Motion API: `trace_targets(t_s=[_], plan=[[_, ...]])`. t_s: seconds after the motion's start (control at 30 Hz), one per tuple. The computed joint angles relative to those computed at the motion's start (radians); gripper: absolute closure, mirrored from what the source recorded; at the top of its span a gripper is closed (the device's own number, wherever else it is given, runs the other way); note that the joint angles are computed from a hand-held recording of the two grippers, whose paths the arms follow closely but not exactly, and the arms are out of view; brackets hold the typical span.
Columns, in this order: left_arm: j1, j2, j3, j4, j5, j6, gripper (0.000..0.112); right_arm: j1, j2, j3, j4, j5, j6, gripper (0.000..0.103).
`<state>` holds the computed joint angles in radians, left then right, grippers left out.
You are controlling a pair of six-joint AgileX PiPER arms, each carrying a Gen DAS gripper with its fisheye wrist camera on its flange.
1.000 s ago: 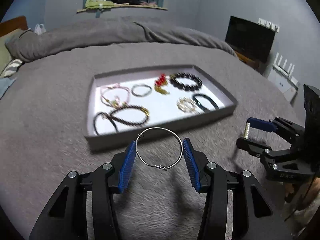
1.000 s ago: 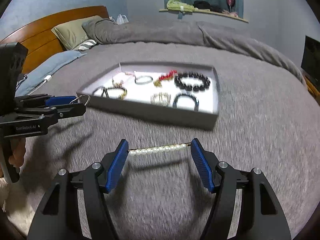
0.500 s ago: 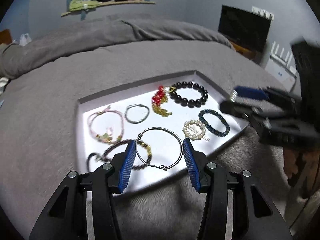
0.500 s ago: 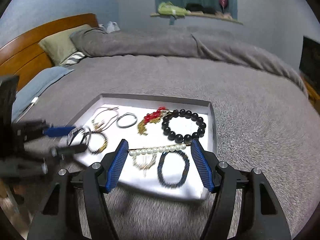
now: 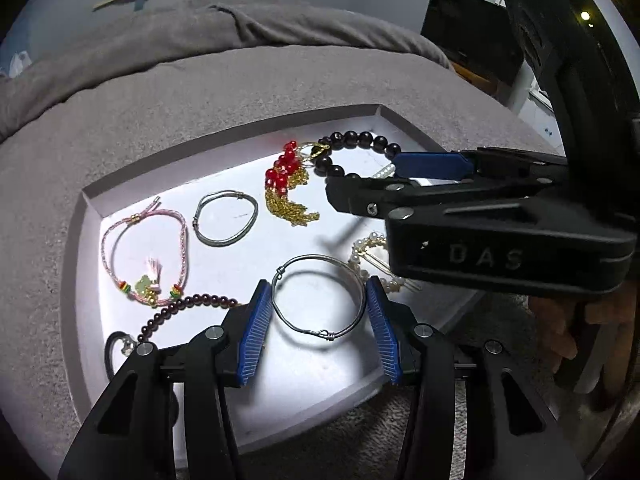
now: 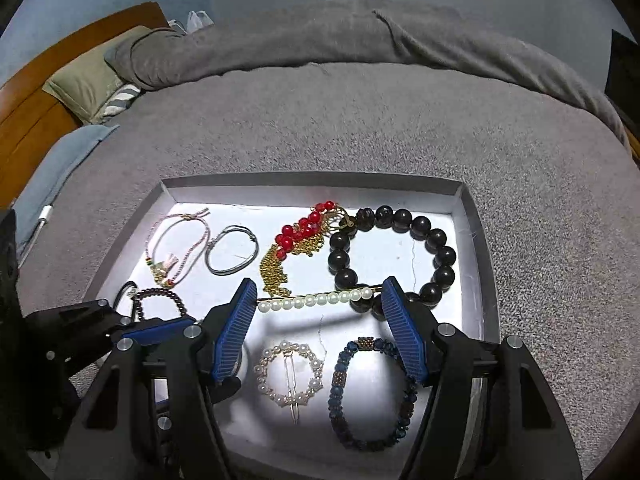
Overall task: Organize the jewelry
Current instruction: 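Lower the bangle and hair clip into the tray and open both tools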
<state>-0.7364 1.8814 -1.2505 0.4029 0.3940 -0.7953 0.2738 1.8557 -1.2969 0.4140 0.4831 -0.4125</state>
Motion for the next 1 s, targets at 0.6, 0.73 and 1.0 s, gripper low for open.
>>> trace_targets(t_s=[0.6, 0.73, 1.0], plan=[[0.019, -0.019, 0.033, -0.045, -0.038, 0.023, 0.06, 0.024, 0.051, -0.062, -0.047, 0.028, 0.072, 0.038], [0.009, -0.036, 0.041, 0.027, -0.03, -0.051, 0.056, 0.024, 0.034, -0.049, -0.044, 0.027, 0.07, 0.038], [-0.01, -0.053, 0.04, 0.093, 0.004, -0.125, 0.056, -0.005, -0.023, -0.009, -0.004, 0.034, 0.033, 0.027]])
